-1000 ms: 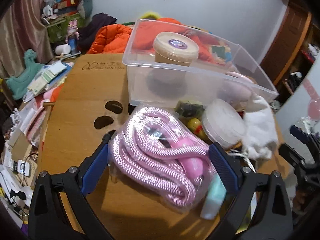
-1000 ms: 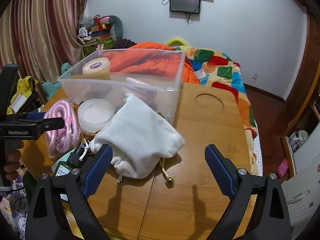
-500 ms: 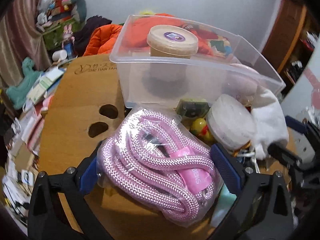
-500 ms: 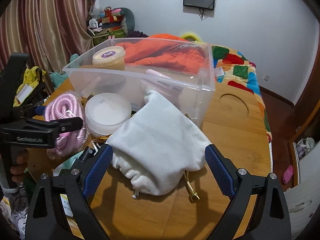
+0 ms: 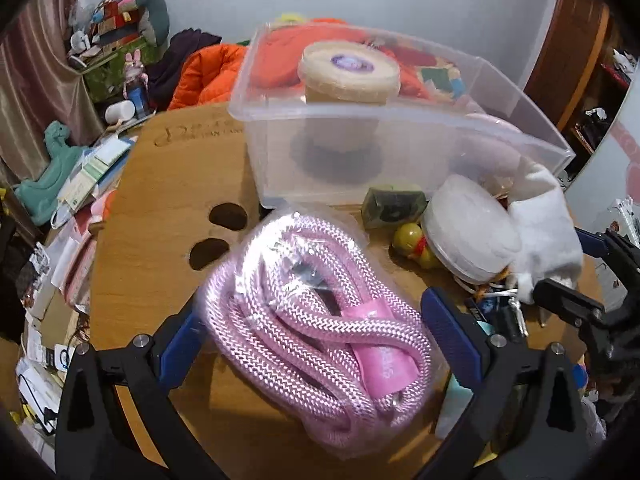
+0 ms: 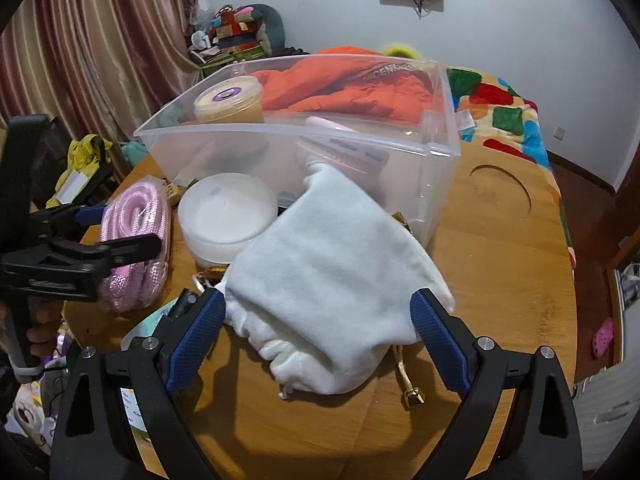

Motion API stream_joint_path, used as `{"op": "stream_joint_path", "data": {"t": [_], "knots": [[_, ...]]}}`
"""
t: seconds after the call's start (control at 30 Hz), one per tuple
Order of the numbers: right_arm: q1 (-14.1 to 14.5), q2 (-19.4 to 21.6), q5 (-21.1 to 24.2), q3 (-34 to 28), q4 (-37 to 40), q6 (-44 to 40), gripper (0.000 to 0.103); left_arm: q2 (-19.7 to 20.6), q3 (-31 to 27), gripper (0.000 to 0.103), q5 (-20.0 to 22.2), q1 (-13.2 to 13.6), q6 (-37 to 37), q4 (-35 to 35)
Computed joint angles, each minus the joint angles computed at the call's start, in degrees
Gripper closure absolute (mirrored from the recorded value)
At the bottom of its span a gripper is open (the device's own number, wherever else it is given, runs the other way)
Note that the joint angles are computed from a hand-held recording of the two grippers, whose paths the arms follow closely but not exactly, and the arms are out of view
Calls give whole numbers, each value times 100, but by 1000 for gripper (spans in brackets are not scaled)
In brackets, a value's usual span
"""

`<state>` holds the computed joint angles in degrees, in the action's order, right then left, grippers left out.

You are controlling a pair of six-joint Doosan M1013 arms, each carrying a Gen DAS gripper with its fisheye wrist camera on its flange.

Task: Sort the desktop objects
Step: 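Close the left tool on the pink rope bag while the right tool grasps the white cloth bag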

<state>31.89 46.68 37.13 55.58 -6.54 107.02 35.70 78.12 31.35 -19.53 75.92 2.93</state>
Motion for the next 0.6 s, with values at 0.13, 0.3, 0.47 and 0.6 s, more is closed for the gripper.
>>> {"op": "stream_joint_path", "data": {"t": [0.13, 0.3, 0.47, 0.6], "knots": [[66, 86, 96, -94, -401, -41, 11, 33, 19, 0, -113, -88, -461, 696], [36, 13, -101, 54, -468, 80, 30, -1, 214, 0, -486, -177, -1078, 1653], [-28, -109, -259, 234, -238, -2, 52, -21, 364, 11, -774, -252, -2010, 2918], [-20, -209, -408, 367, -331, 104, 64, -74, 470, 24, -873, -270, -2403, 3435]]}}
